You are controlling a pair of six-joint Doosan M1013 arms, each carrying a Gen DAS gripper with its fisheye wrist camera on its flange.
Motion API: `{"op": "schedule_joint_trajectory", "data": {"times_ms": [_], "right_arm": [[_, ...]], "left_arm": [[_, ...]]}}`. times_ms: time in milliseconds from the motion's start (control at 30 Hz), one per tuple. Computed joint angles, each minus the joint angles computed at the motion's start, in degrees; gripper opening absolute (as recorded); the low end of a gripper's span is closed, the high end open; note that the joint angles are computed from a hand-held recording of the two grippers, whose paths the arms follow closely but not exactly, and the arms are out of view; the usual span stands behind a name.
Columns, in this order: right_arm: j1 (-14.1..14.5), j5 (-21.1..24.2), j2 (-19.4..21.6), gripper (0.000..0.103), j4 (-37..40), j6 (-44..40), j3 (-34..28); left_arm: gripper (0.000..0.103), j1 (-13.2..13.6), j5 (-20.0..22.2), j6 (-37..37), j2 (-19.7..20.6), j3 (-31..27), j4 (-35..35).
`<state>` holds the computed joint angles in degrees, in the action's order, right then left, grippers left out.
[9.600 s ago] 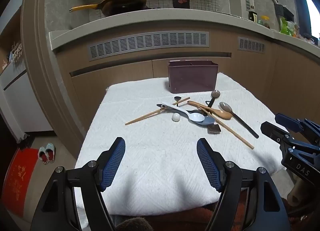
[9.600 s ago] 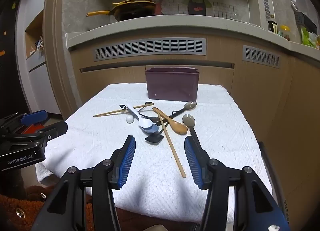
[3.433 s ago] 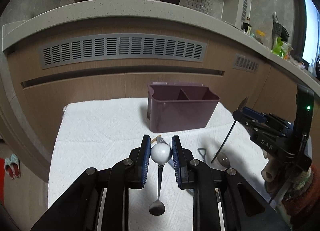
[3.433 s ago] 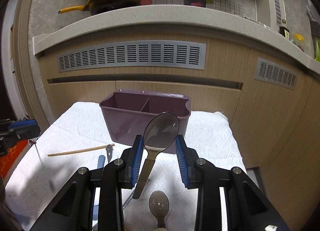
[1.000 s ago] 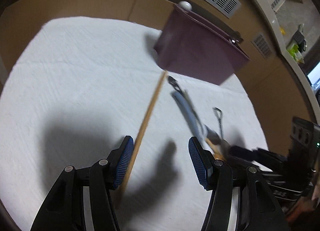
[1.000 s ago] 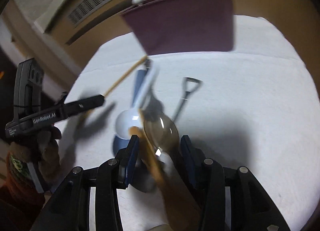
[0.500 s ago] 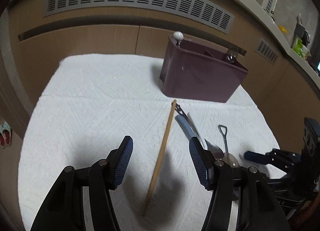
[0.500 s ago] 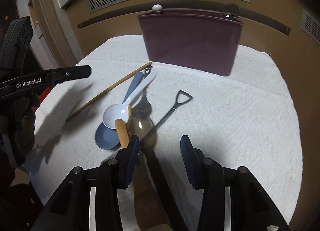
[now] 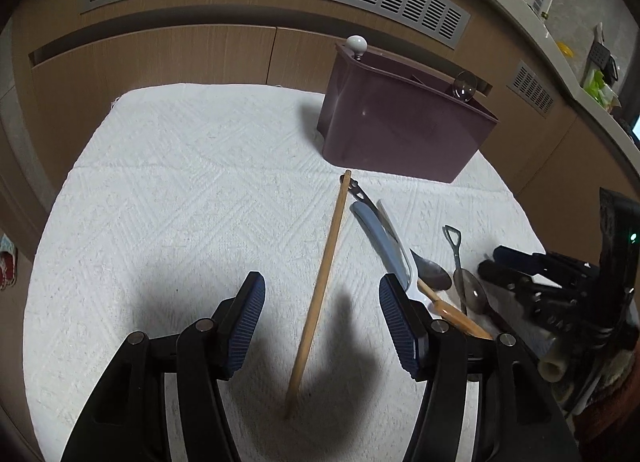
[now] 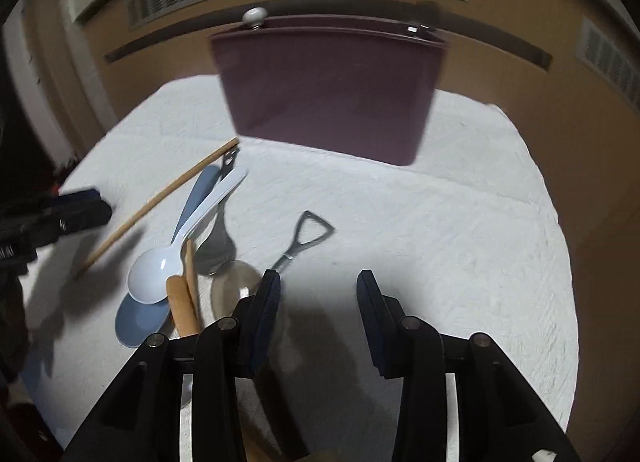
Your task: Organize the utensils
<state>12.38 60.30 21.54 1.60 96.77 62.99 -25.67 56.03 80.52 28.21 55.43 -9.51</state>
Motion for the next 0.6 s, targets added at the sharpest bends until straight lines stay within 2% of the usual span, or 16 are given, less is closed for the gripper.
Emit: {"op": "schedule_joint_trajectory", "data": {"times_ms": [67, 133, 167, 233, 300, 433, 500, 600], "right_arm": [[-1.3, -0.7, -1.5, 0.039, 7.9, -5.2, 1.6], [-1.4, -1.3, -2.8, 0.038, 11.7, -9.6, 3.2], [-1.1, -1.0, -3.2, 0.036, 12.7, -11.7, 3.6], [-0.4, 0.0, -3.5, 0.020, 13.6, -14.2, 3.9], [-0.1, 0.7, -3.3, 0.019, 15.6, -16.1, 3.9], [1.1, 1.8, -1.6, 0.018, 13.0, -16.4, 2.4], [1.7, 1.9, -0.6, 0.010, 10.1, -16.2, 1.1], [1.0, 1.8, 1.5, 0.008, 7.7, -12.0, -2.3]], "left_arm": [[0.061, 0.0, 0.4, -0.1, 0.1, 0.0, 0.0], [0.061, 0.0, 0.4, 0.0, 0.0, 0.0, -0.4], [0.061, -0.1, 0.5, 0.3, 0.1, 0.0, -0.5], [0.061, -0.2, 0.7, 0.4, 0.2, -0.1, -0.6], [0.061, -0.3, 1.0, 0.5, 0.3, -0.3, -0.7], [0.061, -0.6, 1.0, 0.7, -0.1, 0.0, -0.4], [0.061, -0.6, 0.7, 0.7, -0.3, 0.2, 0.1], [0.061, -0.6, 0.7, 0.1, -0.5, 0.3, 0.9]]}}
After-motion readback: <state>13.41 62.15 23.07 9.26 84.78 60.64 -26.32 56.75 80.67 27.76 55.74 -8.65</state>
